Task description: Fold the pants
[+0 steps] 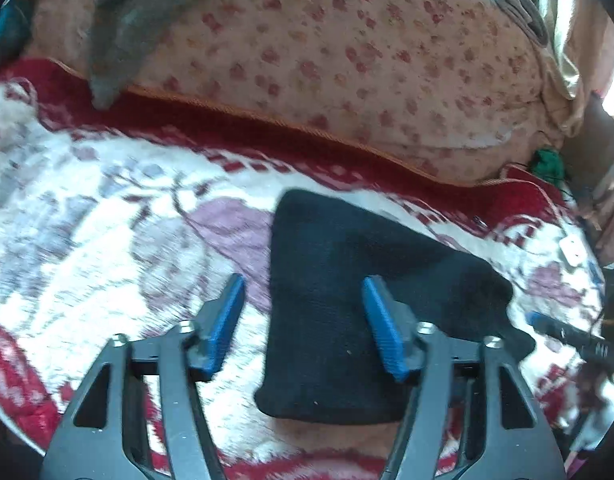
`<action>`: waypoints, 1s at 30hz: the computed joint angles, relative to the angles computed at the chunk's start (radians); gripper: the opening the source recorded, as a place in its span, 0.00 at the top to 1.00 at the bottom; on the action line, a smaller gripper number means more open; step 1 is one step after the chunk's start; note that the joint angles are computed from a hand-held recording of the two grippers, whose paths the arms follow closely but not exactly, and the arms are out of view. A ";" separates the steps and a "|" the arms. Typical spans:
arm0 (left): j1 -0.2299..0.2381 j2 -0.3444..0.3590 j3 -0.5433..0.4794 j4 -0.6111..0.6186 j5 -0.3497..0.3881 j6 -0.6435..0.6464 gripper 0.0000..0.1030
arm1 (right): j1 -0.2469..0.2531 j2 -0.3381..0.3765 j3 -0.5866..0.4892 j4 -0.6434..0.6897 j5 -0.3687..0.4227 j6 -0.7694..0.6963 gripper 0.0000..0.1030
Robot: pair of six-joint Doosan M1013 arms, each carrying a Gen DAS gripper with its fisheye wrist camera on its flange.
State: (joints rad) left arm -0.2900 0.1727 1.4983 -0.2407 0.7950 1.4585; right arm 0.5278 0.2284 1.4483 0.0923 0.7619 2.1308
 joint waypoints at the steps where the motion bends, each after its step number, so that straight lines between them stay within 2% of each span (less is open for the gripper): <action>1: 0.006 0.004 -0.002 -0.033 0.011 0.023 0.32 | -0.013 -0.001 0.014 0.103 -0.050 -0.044 0.32; 3: 0.011 0.010 -0.007 -0.052 0.028 0.041 0.32 | -0.035 0.010 0.031 0.311 -0.116 -0.151 0.32; 6: 0.023 0.022 -0.013 -0.120 0.054 0.100 0.32 | -0.045 0.030 0.040 0.479 -0.149 -0.258 0.32; 10: 0.024 0.032 -0.017 -0.112 0.064 0.109 0.26 | -0.048 0.063 0.030 0.579 -0.142 -0.325 0.30; 14: 0.015 0.046 -0.023 -0.080 0.061 0.118 0.26 | -0.052 0.099 0.020 0.702 -0.129 -0.421 0.29; 19: 0.020 0.055 -0.025 -0.104 0.050 0.159 0.25 | -0.050 0.125 -0.010 0.712 -0.124 -0.453 0.28; 25: 0.027 0.064 -0.019 -0.133 0.032 0.173 0.16 | -0.046 0.130 -0.021 0.677 -0.119 -0.464 0.29; 28: 0.044 0.074 -0.009 -0.243 0.041 0.224 0.16 | -0.039 0.125 -0.006 0.675 -0.161 -0.470 0.36; 29: 0.050 0.078 -0.008 -0.283 0.051 0.243 0.19 | -0.037 0.125 -0.004 0.674 -0.169 -0.477 0.39; 30: 0.056 0.079 0.000 -0.327 0.051 0.267 0.28 | -0.035 0.121 0.004 0.679 -0.182 -0.488 0.40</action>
State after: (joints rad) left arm -0.2335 0.2516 1.4979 -0.5673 0.8461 1.7254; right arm 0.4927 0.3496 1.4521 0.7718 0.5797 1.6426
